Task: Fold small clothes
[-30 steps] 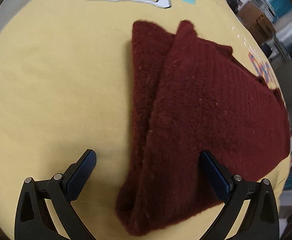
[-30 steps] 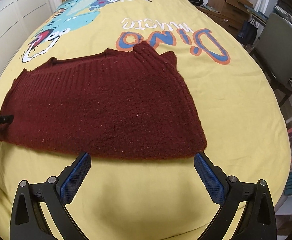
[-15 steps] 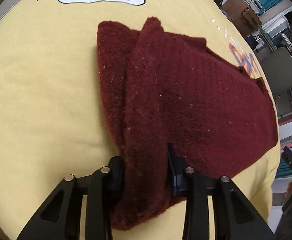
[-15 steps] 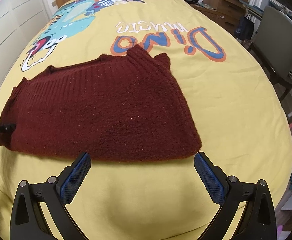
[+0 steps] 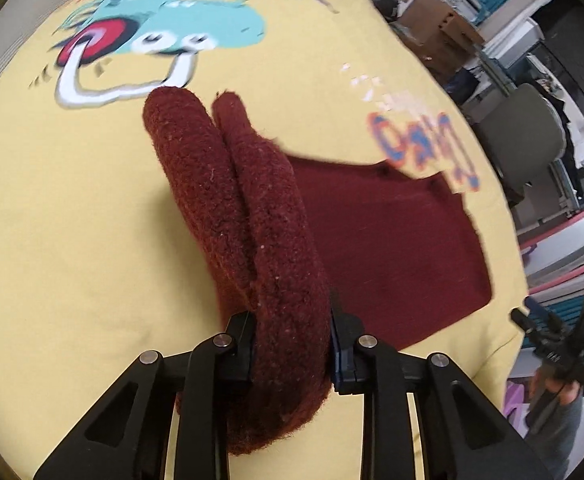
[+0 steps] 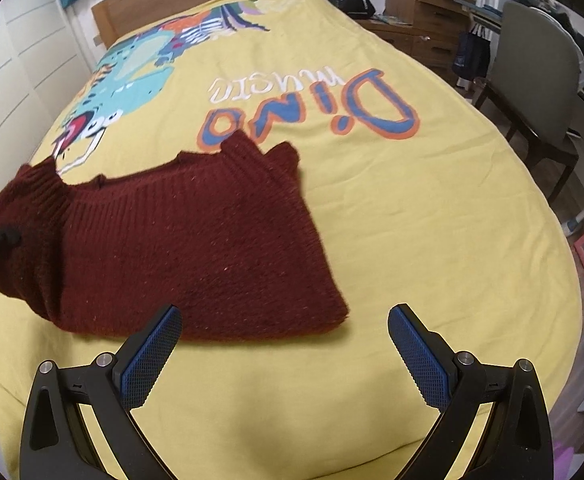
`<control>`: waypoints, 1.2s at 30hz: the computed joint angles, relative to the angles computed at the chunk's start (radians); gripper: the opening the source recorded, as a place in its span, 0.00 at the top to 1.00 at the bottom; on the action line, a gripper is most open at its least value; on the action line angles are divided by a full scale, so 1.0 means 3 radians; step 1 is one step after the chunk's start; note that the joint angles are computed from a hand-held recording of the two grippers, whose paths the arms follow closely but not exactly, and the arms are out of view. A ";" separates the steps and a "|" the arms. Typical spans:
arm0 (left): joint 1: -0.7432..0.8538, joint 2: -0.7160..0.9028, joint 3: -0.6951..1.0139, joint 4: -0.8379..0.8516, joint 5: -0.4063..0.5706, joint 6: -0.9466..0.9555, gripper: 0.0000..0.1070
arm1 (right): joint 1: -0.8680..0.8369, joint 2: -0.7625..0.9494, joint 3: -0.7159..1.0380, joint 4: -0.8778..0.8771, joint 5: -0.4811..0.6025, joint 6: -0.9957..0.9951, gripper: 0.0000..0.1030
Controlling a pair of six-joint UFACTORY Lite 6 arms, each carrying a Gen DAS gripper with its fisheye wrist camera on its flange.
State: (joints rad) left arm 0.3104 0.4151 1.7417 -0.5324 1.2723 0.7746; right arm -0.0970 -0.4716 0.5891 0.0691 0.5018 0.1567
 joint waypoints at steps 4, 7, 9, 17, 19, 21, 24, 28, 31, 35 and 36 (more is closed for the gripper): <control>-0.0513 -0.0060 0.0086 -0.0052 -0.0092 -0.0401 0.81 | -0.0348 -0.0148 -0.0022 0.0441 0.0072 -0.0578 0.00; -0.0954 0.0014 0.0291 -0.0052 -0.0156 -0.0748 0.81 | -0.0635 -0.0209 -0.0018 0.0724 0.0149 -0.0983 0.00; -0.1242 0.0041 0.0383 -0.0033 -0.0208 -0.0973 0.82 | -0.0808 -0.0213 -0.0021 0.0884 0.0183 -0.1207 0.00; -0.2363 0.0417 0.0347 0.0388 -0.0848 -0.1744 0.82 | -0.1496 -0.0097 -0.0173 0.1315 0.0337 -0.1980 0.00; -0.2532 0.0404 0.0133 0.0607 -0.1059 -0.1893 0.82 | -0.1590 -0.0060 -0.0220 0.1286 0.0342 -0.2044 0.00; -0.2641 0.0377 -0.0066 0.0802 -0.1238 -0.2016 0.82 | -0.1692 -0.0026 -0.0264 0.1271 0.0340 -0.2130 0.00; -0.2749 0.0321 -0.0316 0.1040 -0.1459 -0.2126 0.81 | -0.1836 0.0011 -0.0331 0.1336 0.0344 -0.2297 0.00; -0.2780 0.0306 -0.0390 0.1175 -0.1489 -0.2264 0.77 | -0.1943 -0.0016 -0.0416 0.1434 0.0361 -0.2453 0.00; -0.2808 0.0431 -0.0196 0.1254 -0.1361 -0.2395 0.75 | -0.1974 -0.0036 -0.0431 0.1488 0.0383 -0.2518 0.00; -0.2841 0.0389 -0.0081 0.1438 -0.1192 -0.2522 0.64 | -0.1980 -0.0068 -0.0425 0.1503 0.0413 -0.2540 0.00; -0.2849 0.0387 -0.0056 0.1478 -0.1176 -0.2559 0.55 | -0.1958 -0.0079 -0.0422 0.1489 0.0411 -0.2513 0.00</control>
State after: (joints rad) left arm -0.5443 0.5312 1.7248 -0.0890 0.9195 0.0068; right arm -0.6844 -0.4952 0.4623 0.5158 0.6250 -0.5971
